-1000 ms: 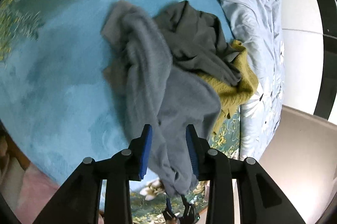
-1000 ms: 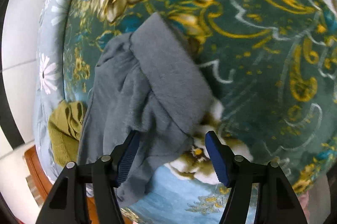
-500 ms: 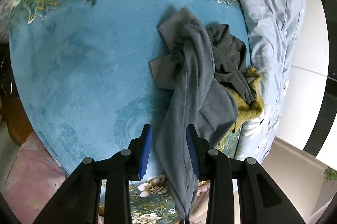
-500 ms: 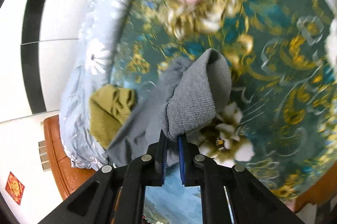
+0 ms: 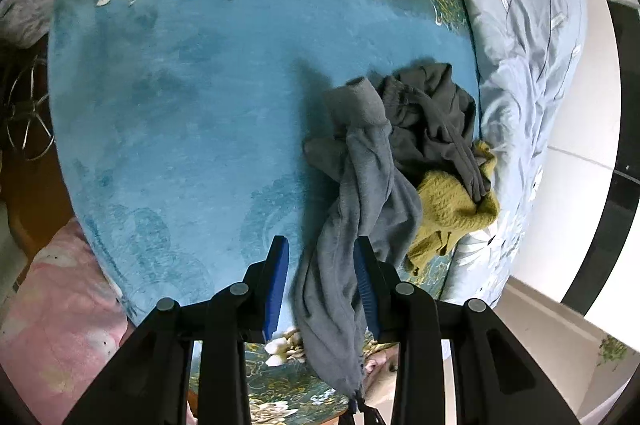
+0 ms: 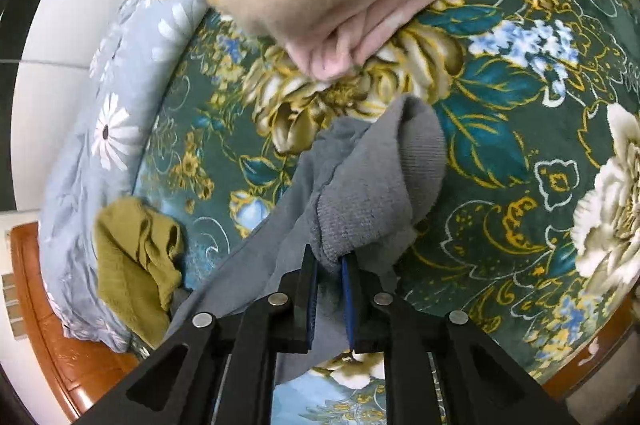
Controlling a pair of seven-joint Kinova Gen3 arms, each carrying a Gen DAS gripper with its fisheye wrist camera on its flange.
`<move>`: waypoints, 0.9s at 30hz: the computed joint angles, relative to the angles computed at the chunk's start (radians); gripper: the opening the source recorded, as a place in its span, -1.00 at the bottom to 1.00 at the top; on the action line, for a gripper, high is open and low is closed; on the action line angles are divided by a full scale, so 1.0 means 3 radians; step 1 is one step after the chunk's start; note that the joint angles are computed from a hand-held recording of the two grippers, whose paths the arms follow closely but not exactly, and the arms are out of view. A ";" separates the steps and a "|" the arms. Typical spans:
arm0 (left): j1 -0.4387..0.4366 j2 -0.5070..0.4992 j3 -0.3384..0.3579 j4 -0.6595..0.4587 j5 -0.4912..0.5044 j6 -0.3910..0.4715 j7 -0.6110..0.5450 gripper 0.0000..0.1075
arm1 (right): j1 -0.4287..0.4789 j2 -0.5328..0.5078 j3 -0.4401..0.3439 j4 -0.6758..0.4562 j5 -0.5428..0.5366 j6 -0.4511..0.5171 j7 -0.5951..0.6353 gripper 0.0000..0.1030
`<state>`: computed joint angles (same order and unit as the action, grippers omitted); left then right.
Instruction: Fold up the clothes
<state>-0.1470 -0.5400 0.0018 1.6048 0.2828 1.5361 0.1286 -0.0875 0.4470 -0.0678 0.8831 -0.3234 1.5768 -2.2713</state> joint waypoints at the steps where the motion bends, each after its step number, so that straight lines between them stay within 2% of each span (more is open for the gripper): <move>1: -0.0004 -0.0032 -0.0010 0.0011 -0.0006 0.0002 0.0004 -0.31 | -0.0011 -0.0008 -0.0007 -0.0015 0.0010 -0.0002 0.0025 -0.73; 3: -0.0005 -0.0075 -0.0044 0.0041 -0.0028 0.0009 -0.0021 -0.24 | -0.0026 -0.0051 -0.0028 -0.0057 0.0013 -0.0025 0.0106 -0.68; 4: -0.0005 -0.0093 -0.0071 0.0076 -0.0036 -0.0010 -0.0049 -0.23 | -0.0048 -0.0063 -0.0032 -0.0121 0.0034 0.0010 0.0137 -0.47; 5: 0.0000 -0.0112 -0.0100 0.0120 -0.0033 -0.0048 -0.0088 -0.23 | -0.0081 -0.0076 -0.0028 -0.0183 0.0074 0.0033 0.0165 -0.09; 7: 0.0029 -0.0152 -0.0170 0.0232 0.0008 -0.0181 -0.0199 -0.21 | -0.0208 -0.0126 0.0009 -0.0365 0.0262 0.0111 0.0192 0.21; 11: 0.0146 -0.0117 -0.0378 0.0378 0.0086 -0.0328 -0.0647 -0.09 | -0.0621 -0.0063 0.0091 -0.0981 0.0732 0.0525 0.0142 0.27; 15: 0.0388 -0.0036 -0.0691 0.0489 0.0102 -0.0431 -0.1189 -0.01 | -0.0943 -0.0008 0.0055 -0.1291 0.0837 0.0843 -0.0024 0.35; 17: 0.0314 -0.0062 -0.0821 0.0622 0.0212 -0.0502 -0.1417 0.08 | -0.1118 0.0019 0.0025 -0.1350 0.0833 0.0956 -0.0156 0.36; 22: 0.0080 -0.0186 -0.1090 0.1055 0.0531 -0.0804 -0.1689 0.08 | -0.1492 0.0134 -0.0044 -0.1527 0.0795 0.1150 -0.0334 0.37; 27: -0.0042 -0.0206 -0.1293 0.1427 0.0828 -0.1168 -0.1850 0.11 | -0.1738 0.0386 0.0040 -0.2127 0.0868 0.1537 -0.0443 0.37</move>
